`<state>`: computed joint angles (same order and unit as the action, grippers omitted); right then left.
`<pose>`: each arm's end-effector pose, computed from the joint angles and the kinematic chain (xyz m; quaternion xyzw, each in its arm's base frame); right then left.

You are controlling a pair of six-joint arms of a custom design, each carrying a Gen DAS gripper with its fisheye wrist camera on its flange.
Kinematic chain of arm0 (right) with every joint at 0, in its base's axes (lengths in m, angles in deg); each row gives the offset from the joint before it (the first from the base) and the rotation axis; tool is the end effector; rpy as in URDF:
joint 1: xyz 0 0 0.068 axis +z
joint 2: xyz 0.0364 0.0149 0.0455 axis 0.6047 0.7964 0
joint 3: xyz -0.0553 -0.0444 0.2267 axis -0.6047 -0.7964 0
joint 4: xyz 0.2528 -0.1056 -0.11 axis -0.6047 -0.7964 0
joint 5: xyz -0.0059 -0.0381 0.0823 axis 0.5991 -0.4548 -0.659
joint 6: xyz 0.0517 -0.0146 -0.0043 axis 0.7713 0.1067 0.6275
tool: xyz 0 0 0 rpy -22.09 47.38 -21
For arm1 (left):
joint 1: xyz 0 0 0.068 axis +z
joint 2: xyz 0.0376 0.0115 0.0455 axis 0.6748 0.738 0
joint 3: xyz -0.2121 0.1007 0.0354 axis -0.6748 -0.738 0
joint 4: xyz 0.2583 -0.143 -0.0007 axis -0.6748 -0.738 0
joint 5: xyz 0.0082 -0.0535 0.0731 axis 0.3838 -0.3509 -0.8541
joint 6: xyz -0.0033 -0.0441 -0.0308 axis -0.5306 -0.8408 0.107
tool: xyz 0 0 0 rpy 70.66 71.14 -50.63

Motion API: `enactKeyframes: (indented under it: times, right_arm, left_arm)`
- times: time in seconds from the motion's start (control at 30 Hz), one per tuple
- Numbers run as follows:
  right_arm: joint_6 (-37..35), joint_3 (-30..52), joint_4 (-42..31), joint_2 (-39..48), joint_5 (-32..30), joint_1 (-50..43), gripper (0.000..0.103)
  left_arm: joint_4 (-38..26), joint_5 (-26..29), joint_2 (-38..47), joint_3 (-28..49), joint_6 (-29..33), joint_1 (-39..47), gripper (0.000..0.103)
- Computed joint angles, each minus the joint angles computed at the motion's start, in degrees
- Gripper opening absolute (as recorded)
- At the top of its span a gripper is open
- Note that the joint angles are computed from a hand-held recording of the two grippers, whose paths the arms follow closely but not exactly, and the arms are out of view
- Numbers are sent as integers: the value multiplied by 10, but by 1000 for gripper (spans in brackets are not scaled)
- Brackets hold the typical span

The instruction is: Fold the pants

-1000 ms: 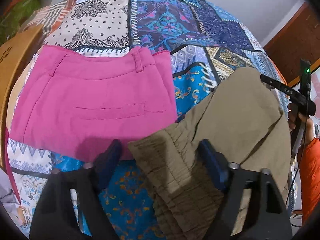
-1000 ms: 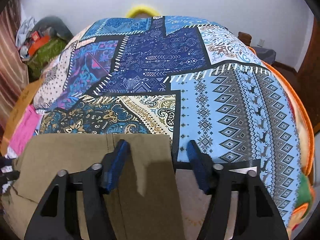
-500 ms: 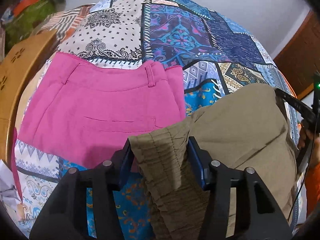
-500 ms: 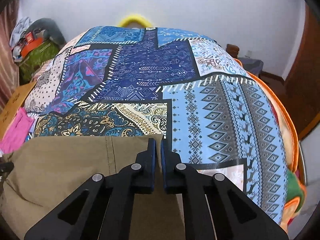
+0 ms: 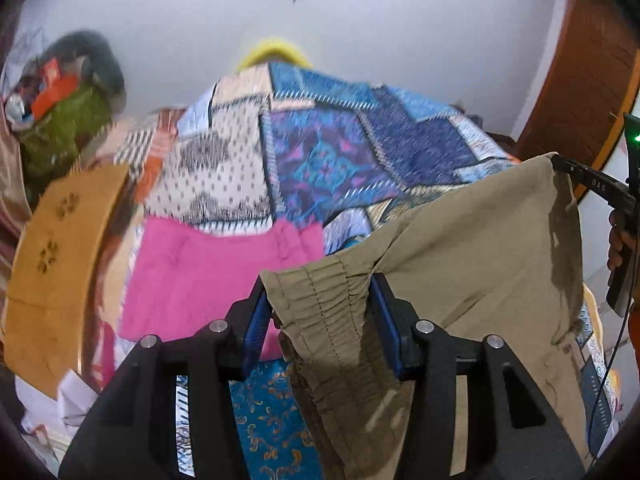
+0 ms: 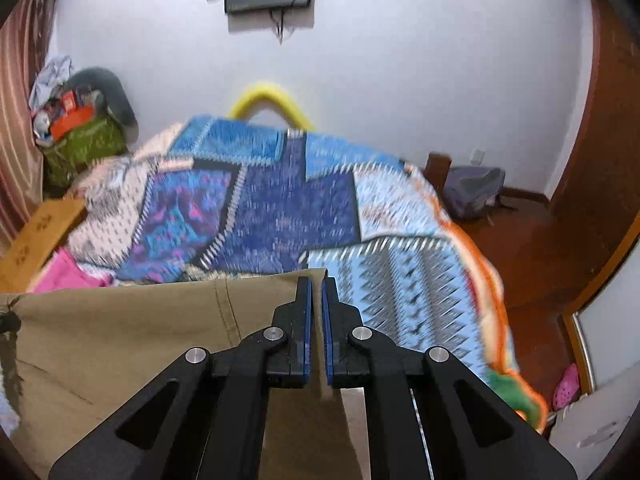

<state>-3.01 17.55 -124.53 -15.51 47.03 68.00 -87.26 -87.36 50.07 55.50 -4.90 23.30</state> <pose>0.2662 0.1488 0.3062 -0.1168 0.9033 0.0378 0.4110 0.2459 -0.0794 0.2507 -0.0164 0.9383 -0.0349 0.3435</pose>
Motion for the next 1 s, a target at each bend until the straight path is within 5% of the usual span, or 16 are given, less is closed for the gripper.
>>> enactKeyframes:
  times: [0.57, 0.83, 1.0]
  right_arm:
    - [52, -40, -182, -282, -7, 53, 3]
    - [171, -89, -297, -406, 111, 222, 2]
    - [364, -103, -422, -438, 249, 430, 2]
  left_arm:
    - [-174, -130, -170, 12, -84, -183, 49]
    - [-264, -190, -239, -14, -165, -306, 49]
    - [-330, -241, -257, -32, -264, -426, 49]
